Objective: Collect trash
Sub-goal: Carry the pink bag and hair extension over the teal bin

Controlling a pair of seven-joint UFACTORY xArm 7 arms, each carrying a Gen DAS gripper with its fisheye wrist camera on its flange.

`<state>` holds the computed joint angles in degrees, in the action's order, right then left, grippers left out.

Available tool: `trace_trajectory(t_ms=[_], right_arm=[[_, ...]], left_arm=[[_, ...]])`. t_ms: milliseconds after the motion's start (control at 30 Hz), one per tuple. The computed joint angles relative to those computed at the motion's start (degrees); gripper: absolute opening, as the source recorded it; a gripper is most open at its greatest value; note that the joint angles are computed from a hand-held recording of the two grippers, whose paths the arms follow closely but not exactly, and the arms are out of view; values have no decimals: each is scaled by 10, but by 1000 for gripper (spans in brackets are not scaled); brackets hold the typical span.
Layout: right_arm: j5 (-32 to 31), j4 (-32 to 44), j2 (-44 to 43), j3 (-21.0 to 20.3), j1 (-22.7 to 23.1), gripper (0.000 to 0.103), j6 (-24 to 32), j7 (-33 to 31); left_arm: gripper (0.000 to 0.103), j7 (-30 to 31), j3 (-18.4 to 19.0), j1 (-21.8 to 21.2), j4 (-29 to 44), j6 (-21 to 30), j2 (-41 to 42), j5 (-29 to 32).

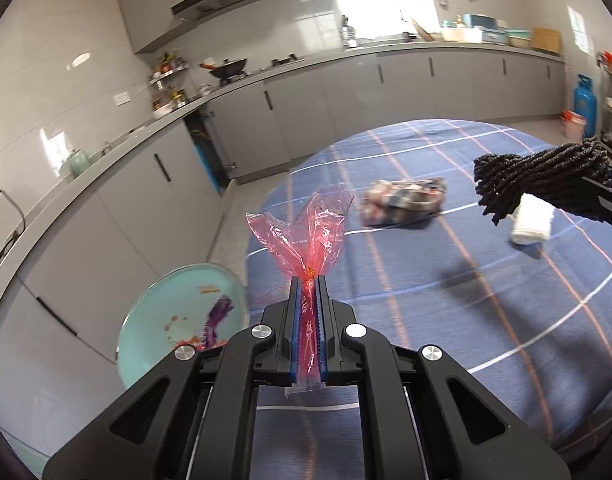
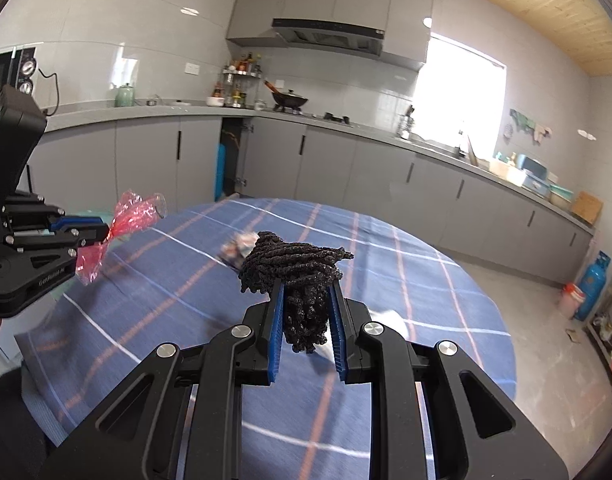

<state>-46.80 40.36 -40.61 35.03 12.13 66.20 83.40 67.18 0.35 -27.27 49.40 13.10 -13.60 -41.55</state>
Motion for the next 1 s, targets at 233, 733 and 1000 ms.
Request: trace_trajectory(t_ms=[233, 733, 1000], right_arm=[[-55, 41, 60, -15, -26, 21, -59, 3], [-154, 132, 204, -80, 5, 21, -113, 19], [-192, 189, 280, -127, 41, 21, -132, 15]], left_arm=[[7, 7, 12, 17, 23, -22, 21, -9], [7, -17, -18, 99, 104, -97, 116, 13], [7, -168, -34, 160, 146, -116, 175, 176]])
